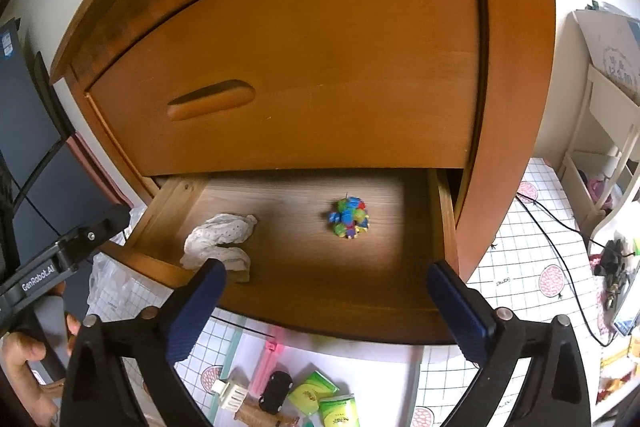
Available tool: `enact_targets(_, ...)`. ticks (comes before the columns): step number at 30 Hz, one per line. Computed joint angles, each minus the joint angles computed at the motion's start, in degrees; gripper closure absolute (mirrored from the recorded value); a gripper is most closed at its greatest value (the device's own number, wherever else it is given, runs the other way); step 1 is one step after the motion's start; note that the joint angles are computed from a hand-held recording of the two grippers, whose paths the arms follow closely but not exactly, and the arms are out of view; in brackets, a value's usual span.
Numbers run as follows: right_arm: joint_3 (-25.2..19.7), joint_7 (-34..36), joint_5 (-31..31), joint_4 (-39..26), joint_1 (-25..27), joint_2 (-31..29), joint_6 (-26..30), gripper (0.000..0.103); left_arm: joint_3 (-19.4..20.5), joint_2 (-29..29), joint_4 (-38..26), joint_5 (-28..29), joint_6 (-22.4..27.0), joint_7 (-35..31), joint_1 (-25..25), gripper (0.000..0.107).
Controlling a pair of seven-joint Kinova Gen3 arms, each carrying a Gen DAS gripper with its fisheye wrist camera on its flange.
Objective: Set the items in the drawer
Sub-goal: 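Open the left gripper releasing the cloth while the right releases the gear toy, then withdraw both tools from the drawer back over the tray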
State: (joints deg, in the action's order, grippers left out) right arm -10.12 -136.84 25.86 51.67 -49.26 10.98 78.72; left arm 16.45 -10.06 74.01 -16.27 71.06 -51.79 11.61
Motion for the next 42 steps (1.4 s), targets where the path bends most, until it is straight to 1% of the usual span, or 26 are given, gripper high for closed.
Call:
enact_targets(6, -0.67, -1.21, 1.1, 1.81, -0.7, -1.39, -0.05, 0.0, 1.57, -2.28, 1.32, -0.99, 0.11, 1.83, -0.23, 0.005)
enact_targets(12, -2.82, -4.21, 3.61, 5.92, -1.38, -4.48, -1.56, 0.0, 6.78, -5.58, 3.64, -4.42, -0.78, 3.52, -1.13, 0.005)
enact_targets(14, -4.02, -5.48, 5.25, 7.48, -1.86, -5.77, -1.7, 0.0, 7.96, -6.91, 4.55, -4.43, -1.58, 3.99, -1.76, 0.005)
enact_targets(16, -5.32, -6.69, 6.43, 9.19, -1.84, -7.13, -2.11, 0.0, 9.16, -8.52, 5.52, -4.01, -2.24, 4.35, -2.59, 0.005)
enact_targets(20, -8.61, -10.56, 8.43, 14.86, -1.15, -10.66, -4.33, 0.0, 11.62, -11.26, 7.97, -2.19, -2.79, 5.44, -5.01, 0.005)
enact_targets(22, -10.27, -11.9, 8.7, 17.45, -0.27, -11.86, -4.91, 0.0, 11.98, -13.12, 10.55, -0.29, -3.77, 5.79, -5.61, 0.005)
enact_targets(24, -11.94, -13.52, 8.66, 20.59, 0.49, -12.92, -5.38, 0.0, 11.22, -14.83, 14.0, 2.53, -5.42, 5.6, -5.45, 0.005)
enact_targets(28, -13.85, -16.82, 6.35, 26.85, 2.21, -14.13, -7.16, 0.0, 10.85, -16.25, 19.41, 7.46, -6.16, 5.31, -5.35, 0.005)
enact_targets(32, -14.36, -19.87, 1.78, 33.75, 3.85, -15.16, -10.8, 0.0, 11.05, -17.01, 24.92, 10.61, -6.16, 6.33, -5.42, 0.005)
enact_targets(36, -14.35, -21.73, -2.16, 38.42, 5.15, -14.75, -13.4, 0.0, 10.92, -15.96, 28.92, 12.46, -6.24, 7.7, -4.88, 0.005)
enact_targets(40, -13.84, -22.29, -4.98, 42.61, 5.63, -14.67, -16.1, 0.0, 9.64, -15.77, 34.33, 14.43, -8.55, 9.34, -3.18, 0.005)
enact_targets(42, -13.53, -22.02, -6.38, 44.26, 5.88, -14.63, -17.63, 0.0, 10.11, -16.15, 36.3, 14.07, -9.28, 10.49, -2.98, 0.005)
